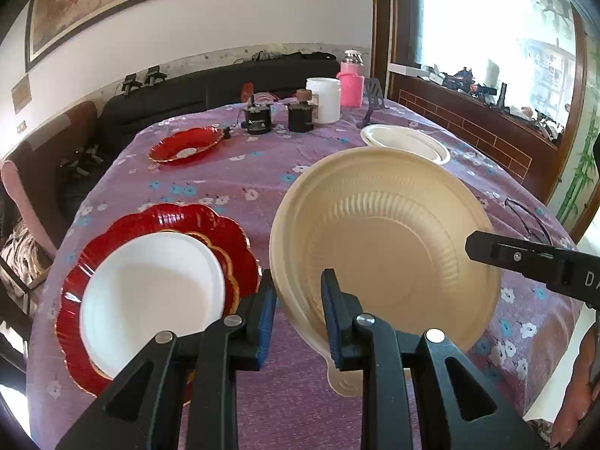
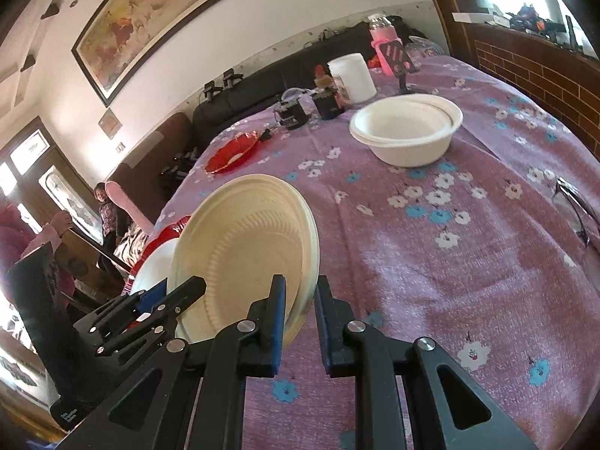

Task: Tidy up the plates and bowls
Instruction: 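Carry the tan paper bowl with the left tool over the plate stack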

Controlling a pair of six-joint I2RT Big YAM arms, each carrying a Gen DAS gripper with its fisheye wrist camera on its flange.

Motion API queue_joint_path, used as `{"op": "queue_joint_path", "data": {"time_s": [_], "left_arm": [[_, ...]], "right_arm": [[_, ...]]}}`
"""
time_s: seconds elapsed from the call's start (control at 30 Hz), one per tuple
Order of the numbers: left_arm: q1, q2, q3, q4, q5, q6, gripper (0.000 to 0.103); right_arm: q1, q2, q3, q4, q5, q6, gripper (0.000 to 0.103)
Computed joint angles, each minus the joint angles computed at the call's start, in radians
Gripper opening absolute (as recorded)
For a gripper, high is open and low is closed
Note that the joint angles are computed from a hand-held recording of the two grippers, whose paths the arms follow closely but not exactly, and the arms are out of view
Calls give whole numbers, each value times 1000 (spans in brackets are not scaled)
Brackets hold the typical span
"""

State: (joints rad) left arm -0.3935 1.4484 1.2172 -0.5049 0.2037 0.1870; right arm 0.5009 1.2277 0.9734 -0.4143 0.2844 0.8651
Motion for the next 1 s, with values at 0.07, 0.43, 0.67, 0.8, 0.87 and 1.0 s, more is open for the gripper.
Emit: {"op": "queue_joint_path", "data": {"time_s": [0.07, 0.43, 0.67, 0.8, 0.87, 1.0], "left_arm": [[8, -4, 3, -2, 5, -2, 23], [106, -30, 41, -25, 52, -24, 23], [198, -27, 77, -53, 73, -42, 23], [240, -10, 85, -55, 64, -55, 23], [252, 1, 90, -60, 65, -62, 23], [272, 21, 101, -73, 71, -68, 23]], "right_arm": [[2, 8, 14, -2, 0, -6, 17], [-5, 83, 127, 15, -103, -52, 17], [5, 195, 260, 9, -200, -85, 17], [18, 261, 341, -16, -209, -111, 17], [25, 296, 382, -34, -207, -122, 17], [26, 340, 426, -58, -229, -120, 17]]}}
